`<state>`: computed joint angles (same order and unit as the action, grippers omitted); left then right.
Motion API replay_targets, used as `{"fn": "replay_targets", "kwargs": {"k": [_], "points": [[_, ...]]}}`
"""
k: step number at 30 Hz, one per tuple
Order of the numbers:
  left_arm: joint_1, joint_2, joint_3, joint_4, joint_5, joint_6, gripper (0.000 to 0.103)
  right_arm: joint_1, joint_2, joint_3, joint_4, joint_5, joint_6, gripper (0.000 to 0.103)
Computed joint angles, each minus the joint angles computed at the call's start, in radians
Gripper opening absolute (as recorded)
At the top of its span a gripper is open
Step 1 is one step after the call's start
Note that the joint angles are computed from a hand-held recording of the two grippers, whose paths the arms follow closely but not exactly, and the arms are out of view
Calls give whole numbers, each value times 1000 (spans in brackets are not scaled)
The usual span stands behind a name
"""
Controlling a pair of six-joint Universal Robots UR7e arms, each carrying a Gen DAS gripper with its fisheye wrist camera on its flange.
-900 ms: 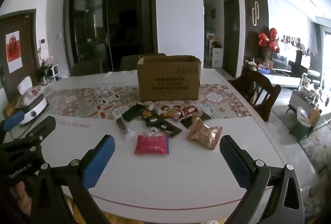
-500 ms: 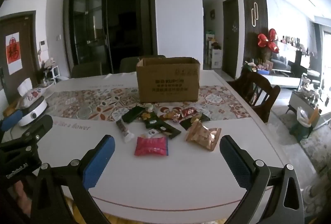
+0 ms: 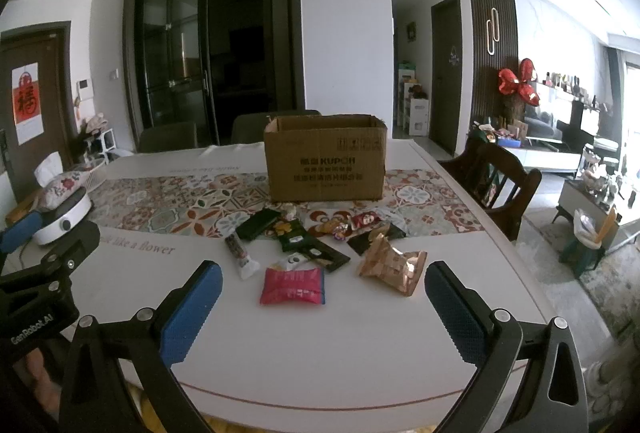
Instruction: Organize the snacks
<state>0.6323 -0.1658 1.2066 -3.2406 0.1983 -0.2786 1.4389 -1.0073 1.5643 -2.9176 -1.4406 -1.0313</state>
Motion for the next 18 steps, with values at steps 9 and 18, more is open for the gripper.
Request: {"fn": "replay_targets", "kwargs": {"k": [9,18], "points": [[-1,1,3,5,2,-7,103,-1,1,0,-3,3,-1,102],[-1,-2,7,10,2,-14,103,-2,-1,2,-4,6,-2,102]]}}
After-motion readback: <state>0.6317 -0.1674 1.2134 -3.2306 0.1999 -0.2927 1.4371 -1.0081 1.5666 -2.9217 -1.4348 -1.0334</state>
